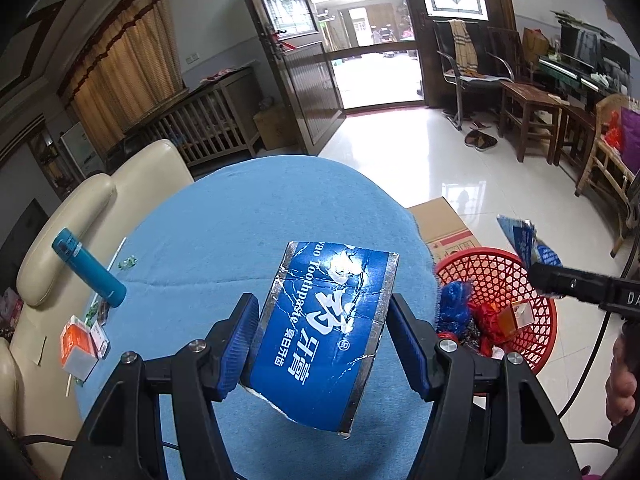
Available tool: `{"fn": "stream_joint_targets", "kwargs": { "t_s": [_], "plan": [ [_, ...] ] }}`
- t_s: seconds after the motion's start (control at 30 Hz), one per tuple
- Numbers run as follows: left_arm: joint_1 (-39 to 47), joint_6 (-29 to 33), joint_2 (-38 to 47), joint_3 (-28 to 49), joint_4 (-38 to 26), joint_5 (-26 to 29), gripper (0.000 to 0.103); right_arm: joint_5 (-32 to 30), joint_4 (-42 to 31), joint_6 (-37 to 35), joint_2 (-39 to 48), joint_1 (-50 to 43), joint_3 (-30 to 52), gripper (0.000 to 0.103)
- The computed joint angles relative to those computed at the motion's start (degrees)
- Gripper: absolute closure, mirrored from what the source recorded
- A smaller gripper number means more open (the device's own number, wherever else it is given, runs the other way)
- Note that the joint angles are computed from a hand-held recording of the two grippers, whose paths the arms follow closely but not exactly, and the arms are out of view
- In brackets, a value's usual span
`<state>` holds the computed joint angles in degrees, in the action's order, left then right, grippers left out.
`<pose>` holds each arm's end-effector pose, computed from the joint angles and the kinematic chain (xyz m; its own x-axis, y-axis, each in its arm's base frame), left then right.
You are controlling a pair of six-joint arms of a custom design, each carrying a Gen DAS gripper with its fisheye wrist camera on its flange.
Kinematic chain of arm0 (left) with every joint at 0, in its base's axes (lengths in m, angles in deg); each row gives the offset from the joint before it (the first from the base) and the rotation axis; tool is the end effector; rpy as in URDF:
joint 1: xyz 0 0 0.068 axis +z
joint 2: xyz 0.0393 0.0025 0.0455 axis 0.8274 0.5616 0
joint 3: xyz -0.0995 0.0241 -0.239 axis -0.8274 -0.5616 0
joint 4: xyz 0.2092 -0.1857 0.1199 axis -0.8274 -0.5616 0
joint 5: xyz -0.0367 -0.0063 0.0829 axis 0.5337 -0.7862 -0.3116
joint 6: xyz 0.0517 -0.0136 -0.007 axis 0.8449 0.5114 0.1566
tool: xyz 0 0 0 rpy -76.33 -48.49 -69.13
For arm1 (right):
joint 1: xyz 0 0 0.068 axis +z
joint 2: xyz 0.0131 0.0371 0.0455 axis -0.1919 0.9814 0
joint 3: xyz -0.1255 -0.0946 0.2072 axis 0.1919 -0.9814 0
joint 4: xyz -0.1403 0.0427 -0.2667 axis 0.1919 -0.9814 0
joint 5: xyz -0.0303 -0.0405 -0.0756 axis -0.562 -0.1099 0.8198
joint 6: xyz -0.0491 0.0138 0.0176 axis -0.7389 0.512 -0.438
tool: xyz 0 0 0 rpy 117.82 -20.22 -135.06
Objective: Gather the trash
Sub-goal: 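Carry both milk cartons off the table over the red basket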
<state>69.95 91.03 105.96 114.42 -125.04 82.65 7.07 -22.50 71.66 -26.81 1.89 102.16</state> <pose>0.1356 0.0327 0.3335 -0.7131 0.2289 -0.6626 0.0703 0.9638 0.2572 0.1617 0.0572 0.2369 -0.8221 0.2214 -0.5246 -0.2401 0.7006 0.6720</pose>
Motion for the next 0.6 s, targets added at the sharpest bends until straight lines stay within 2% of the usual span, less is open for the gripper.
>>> {"fn": "stream_joint_targets", "kwargs": {
  "t_s": [0.6],
  "plan": [
    [-24.74, -11.78, 5.29, 1.43, 1.04, -11.74, 0.036, -12.02, -4.8, -6.92, 1.75, -19.34, 2.44, 0.037]
  ]
}}
